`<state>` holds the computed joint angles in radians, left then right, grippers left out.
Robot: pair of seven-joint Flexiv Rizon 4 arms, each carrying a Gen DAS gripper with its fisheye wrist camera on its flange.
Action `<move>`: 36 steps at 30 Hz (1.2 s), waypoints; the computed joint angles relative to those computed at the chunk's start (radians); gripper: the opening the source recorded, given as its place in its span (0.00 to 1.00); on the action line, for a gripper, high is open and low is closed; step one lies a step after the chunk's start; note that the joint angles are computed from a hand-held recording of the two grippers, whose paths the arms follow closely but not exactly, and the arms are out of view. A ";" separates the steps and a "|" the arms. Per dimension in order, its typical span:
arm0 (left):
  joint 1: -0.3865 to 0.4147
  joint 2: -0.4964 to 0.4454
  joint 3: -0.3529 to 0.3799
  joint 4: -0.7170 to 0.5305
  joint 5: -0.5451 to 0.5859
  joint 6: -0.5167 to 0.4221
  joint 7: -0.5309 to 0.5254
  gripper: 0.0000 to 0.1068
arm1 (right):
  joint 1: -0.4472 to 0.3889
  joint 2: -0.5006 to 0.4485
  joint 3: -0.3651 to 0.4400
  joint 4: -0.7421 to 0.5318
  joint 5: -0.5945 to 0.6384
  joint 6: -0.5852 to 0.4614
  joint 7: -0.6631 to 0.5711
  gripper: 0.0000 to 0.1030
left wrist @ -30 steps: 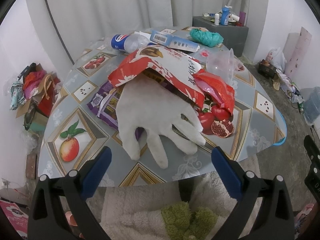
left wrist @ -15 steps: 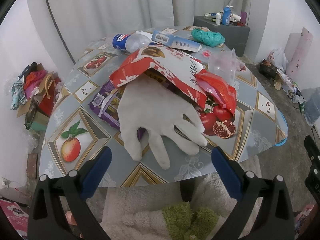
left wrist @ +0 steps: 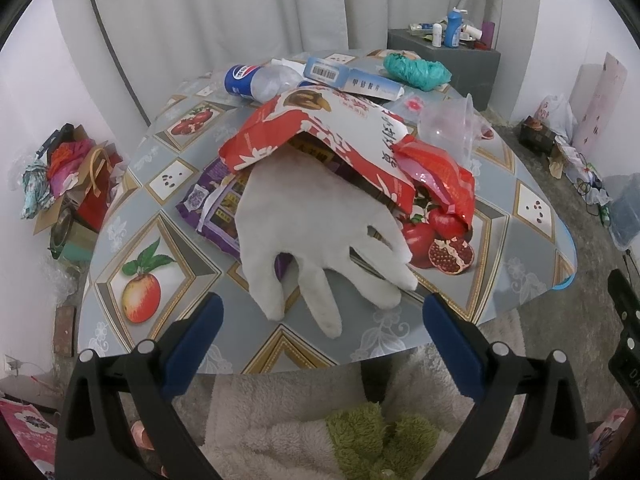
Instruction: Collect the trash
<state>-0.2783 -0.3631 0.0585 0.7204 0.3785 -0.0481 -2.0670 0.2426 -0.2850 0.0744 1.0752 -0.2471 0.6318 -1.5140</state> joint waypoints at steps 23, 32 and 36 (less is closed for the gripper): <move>0.007 0.037 0.004 0.064 0.025 0.038 -0.012 0.91 | 0.008 -0.024 0.004 -0.039 0.019 -0.014 0.009 0.93; 0.106 0.097 0.007 0.148 -0.007 0.197 0.085 0.91 | -0.028 -0.073 0.072 -0.141 0.217 0.162 -0.123 0.93; 0.176 0.177 0.004 0.320 -0.102 0.435 0.114 0.91 | -0.020 -0.099 0.081 -0.184 0.265 0.114 -0.174 0.93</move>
